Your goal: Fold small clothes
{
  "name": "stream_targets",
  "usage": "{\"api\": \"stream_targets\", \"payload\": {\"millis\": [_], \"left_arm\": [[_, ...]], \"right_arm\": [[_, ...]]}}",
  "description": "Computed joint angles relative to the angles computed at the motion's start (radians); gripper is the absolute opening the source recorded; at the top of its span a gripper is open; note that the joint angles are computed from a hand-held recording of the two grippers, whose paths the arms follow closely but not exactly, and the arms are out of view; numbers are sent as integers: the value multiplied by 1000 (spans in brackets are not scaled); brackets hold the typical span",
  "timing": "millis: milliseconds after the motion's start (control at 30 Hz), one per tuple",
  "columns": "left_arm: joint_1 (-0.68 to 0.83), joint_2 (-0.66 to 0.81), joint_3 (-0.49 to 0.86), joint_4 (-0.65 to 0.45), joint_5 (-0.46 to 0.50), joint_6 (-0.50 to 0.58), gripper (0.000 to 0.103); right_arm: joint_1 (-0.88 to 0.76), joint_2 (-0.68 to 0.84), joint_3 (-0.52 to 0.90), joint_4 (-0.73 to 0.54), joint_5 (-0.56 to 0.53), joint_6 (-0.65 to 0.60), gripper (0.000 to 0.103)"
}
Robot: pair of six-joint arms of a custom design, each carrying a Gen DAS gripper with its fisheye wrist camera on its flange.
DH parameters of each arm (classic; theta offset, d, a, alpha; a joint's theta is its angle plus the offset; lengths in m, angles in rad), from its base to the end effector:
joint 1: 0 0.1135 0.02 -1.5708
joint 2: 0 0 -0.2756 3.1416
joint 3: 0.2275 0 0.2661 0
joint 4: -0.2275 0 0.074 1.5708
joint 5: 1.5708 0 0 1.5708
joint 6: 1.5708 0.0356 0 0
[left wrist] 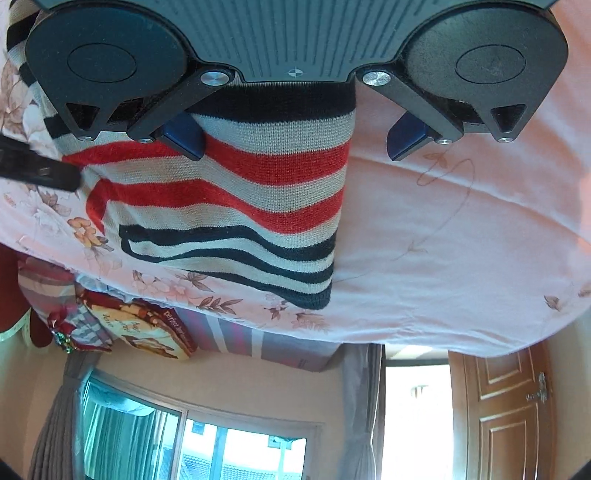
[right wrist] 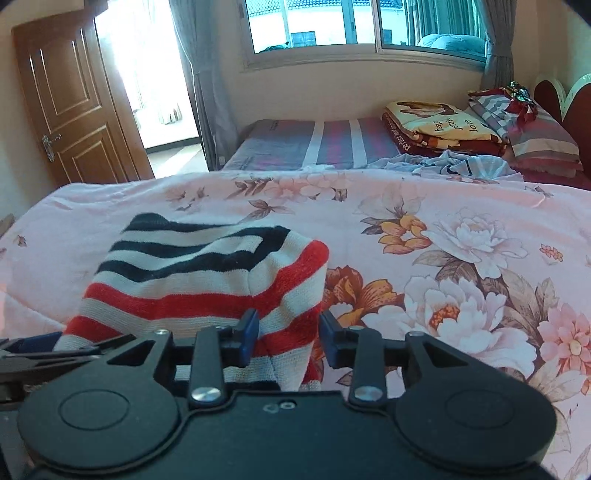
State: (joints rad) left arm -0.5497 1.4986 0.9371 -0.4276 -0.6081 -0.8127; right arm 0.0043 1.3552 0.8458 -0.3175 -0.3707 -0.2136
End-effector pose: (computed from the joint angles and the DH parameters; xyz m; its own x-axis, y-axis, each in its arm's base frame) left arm 0.2734 -0.1437 0.2149 -0.6068 -0.3271 -0.7244 -0.4065 0.9109 -0.0708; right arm 0.2892 0.0141 0.2298 -0.6663 -0.2004 -0.7183 -0.3996 0.9092 0.1170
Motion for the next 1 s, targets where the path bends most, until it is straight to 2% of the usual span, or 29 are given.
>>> {"api": "stream_targets", "payload": {"millis": [100, 167, 233, 400, 500, 600, 733, 800, 867, 933, 1000], "left_arm": [[-47, -4, 0, -33, -78, -45, 103], [-76, -11, 3, -61, -113, -93, 103], [-87, -27, 1, -76, -98, -111, 103], [-160, 18, 76, -233, -185, -134, 103], [-182, 24, 129, -338, -171, -158, 103], [-197, -25, 134, -400, -123, -223, 103], [-247, -67, 159, -544, -103, -335, 103], [-301, -62, 197, -668, -139, -424, 103], [-353, -83, 220, -752, -156, -470, 103], [-404, -111, 242, -821, -163, -503, 103], [-467, -120, 282, -909, -178, -547, 103]], "right_arm": [[-64, -98, -51, -66, -51, -22, 40], [-81, -127, -88, -92, -35, -55, 40], [-86, -126, -115, -91, -2, -72, 41], [-100, -165, -113, -129, -10, -20, 44], [-100, -226, -131, -170, -17, -22, 45], [-65, -268, -158, -207, 51, -44, 49], [-98, -343, -158, -305, 24, -68, 53], [-154, -416, -148, -381, -22, -110, 63], [-244, -482, -120, -490, -94, -189, 67], [-346, -517, -73, -622, -166, -288, 73], [-481, -523, -4, -794, -257, -451, 80]]}}
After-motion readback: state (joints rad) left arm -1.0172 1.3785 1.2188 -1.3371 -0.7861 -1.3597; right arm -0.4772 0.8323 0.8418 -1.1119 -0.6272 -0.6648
